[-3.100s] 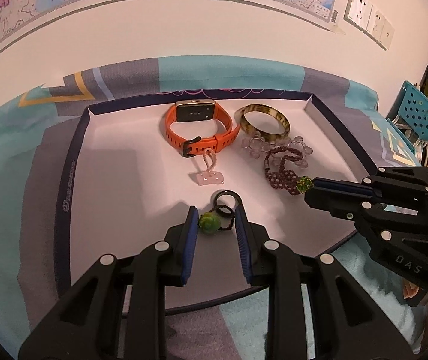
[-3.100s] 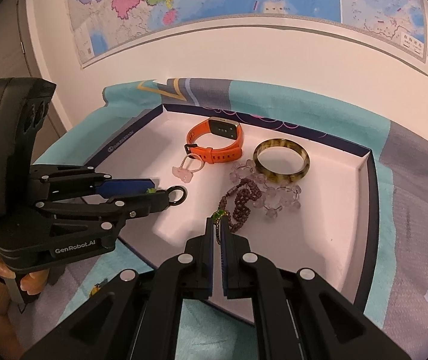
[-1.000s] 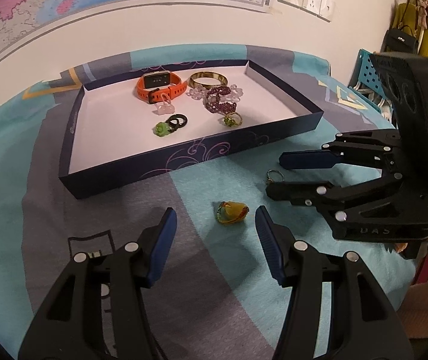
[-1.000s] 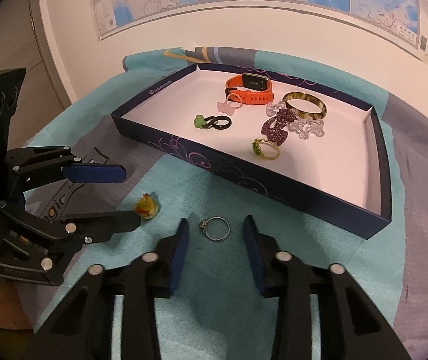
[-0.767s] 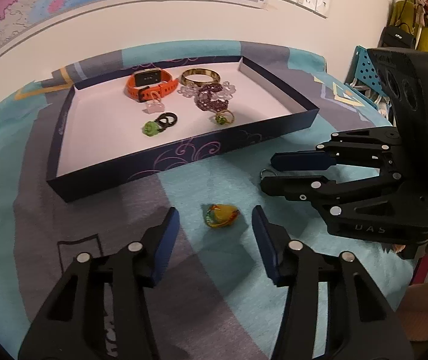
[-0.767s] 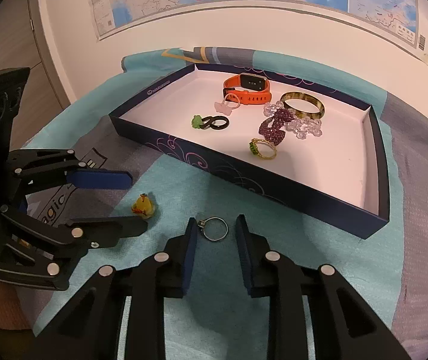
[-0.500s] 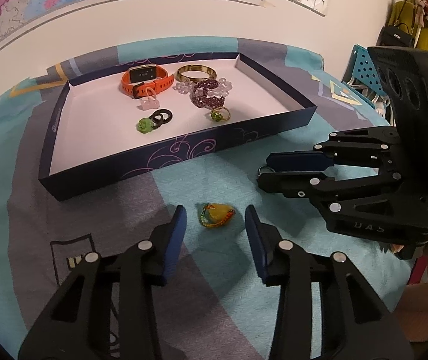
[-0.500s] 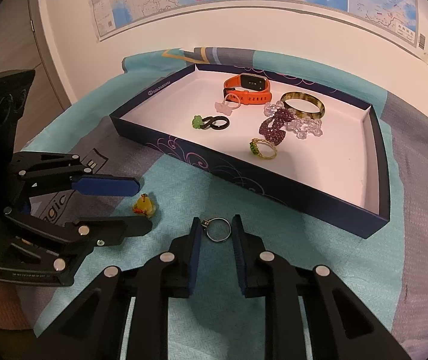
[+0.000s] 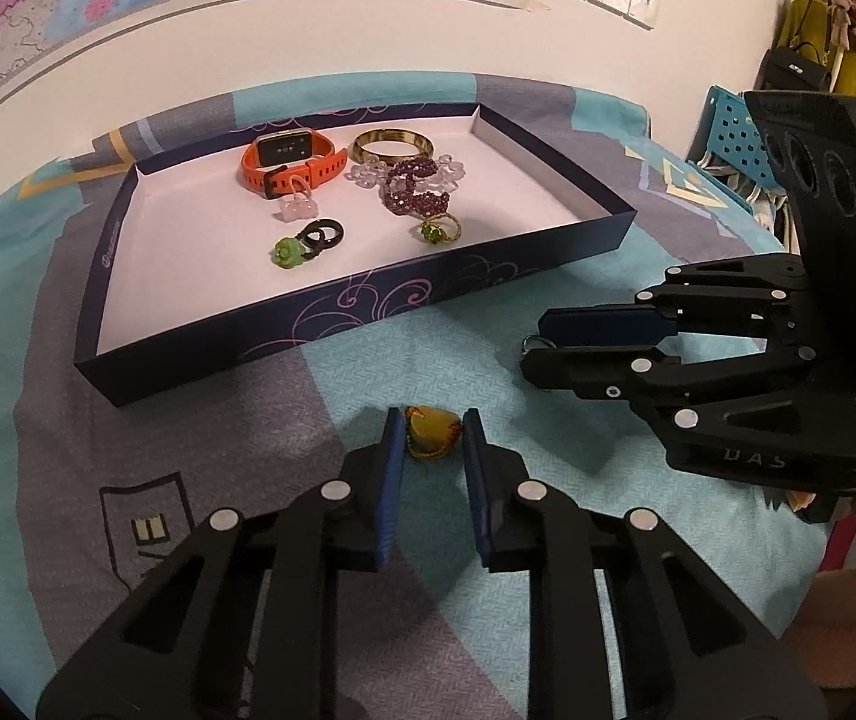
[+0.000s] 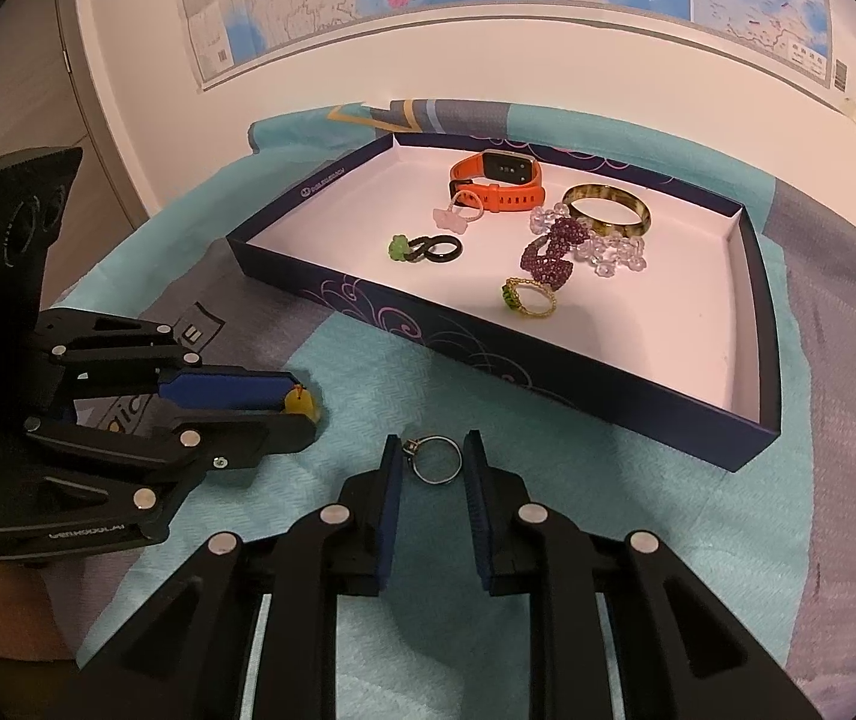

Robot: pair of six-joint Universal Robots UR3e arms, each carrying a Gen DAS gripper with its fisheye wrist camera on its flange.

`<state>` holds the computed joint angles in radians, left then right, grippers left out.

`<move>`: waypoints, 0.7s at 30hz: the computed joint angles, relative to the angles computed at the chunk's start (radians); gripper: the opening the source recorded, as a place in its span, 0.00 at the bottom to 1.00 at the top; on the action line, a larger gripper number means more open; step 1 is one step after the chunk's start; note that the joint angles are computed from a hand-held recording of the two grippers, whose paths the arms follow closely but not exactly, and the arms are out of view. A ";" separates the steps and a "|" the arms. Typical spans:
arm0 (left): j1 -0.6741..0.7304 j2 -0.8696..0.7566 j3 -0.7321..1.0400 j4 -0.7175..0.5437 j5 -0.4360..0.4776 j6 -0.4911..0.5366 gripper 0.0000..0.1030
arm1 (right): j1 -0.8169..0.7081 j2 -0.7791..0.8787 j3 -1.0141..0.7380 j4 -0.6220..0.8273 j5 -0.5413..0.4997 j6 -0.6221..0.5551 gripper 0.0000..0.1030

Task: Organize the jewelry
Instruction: 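Lift and carry the glass pendant and silver ring over the box lid with both tools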

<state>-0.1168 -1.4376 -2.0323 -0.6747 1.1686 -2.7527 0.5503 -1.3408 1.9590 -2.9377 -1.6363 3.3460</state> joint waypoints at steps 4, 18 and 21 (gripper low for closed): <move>0.001 0.002 -0.002 0.005 -0.002 -0.006 0.19 | -0.007 -0.010 0.018 -0.018 0.009 0.008 0.18; 0.015 0.033 -0.018 -0.003 -0.018 -0.009 0.19 | -0.017 -0.042 0.064 -0.049 0.024 0.021 0.18; 0.020 0.041 -0.018 -0.009 -0.024 -0.009 0.19 | -0.025 -0.053 0.078 -0.058 0.035 0.025 0.18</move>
